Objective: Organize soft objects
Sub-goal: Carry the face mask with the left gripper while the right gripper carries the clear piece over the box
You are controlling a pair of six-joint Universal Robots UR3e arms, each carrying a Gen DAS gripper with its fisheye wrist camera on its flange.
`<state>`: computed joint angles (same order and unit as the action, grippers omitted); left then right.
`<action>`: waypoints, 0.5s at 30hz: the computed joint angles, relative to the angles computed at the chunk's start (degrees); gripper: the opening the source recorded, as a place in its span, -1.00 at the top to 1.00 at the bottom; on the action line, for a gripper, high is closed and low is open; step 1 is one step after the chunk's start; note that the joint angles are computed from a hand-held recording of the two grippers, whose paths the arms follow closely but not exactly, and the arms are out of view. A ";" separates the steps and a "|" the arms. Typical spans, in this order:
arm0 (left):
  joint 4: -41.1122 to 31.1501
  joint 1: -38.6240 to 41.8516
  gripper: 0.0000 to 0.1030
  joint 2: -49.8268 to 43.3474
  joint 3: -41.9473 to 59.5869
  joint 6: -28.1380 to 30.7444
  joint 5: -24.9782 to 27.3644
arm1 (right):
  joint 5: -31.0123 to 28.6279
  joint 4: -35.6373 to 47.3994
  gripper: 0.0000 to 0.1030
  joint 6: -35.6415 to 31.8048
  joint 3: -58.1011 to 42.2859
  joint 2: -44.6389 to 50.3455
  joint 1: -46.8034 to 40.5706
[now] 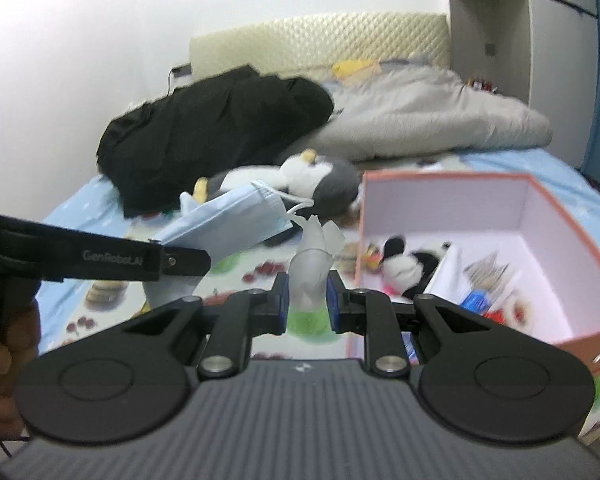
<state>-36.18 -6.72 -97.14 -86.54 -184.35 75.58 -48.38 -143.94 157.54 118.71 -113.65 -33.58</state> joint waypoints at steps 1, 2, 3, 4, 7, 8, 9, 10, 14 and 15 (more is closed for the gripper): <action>0.30 -0.53 0.73 -0.73 1.47 -0.39 0.16 | 0.63 -0.21 0.56 -0.08 -0.50 0.18 -0.88; 0.26 -0.95 0.73 -1.34 2.75 -0.57 0.30 | 0.88 -0.47 0.56 -0.20 -0.92 0.35 -1.60; -0.03 -1.49 0.73 -2.27 4.57 -0.74 0.42 | 1.12 -0.85 0.56 -0.21 -1.45 0.65 -2.24; -0.35 -2.02 0.73 -3.38 6.62 -1.12 0.31 | 1.56 -0.97 0.56 -0.33 -2.06 0.93 -2.96; -1.82 -3.62 0.73 -7.17 13.27 -2.12 0.29 | 3.05 -1.07 0.56 -0.70 -4.11 1.87 -5.24; -2.18 -4.00 0.73 -8.14 15.05 -2.25 0.26 | 3.41 -1.15 0.56 -0.65 -4.83 2.20 -5.88; -2.78 -4.46 0.73 -9.36 17.14 -2.41 0.25 | 3.52 -1.59 0.56 -0.52 -5.56 2.75 -6.34; -3.76 -4.91 0.73 -10.91 19.79 -2.69 0.07 | 3.36 -2.34 0.56 -0.36 -6.34 3.43 -6.69; -8.97 -6.30 0.73 -19.14 33.43 -3.84 -0.73 | 2.94 -4.11 0.56 0.13 -10.13 6.94 -8.03; -10.71 -6.56 0.73 -21.73 37.76 -3.98 -1.04 | 2.27 -4.73 0.56 0.20 -11.16 8.10 -7.91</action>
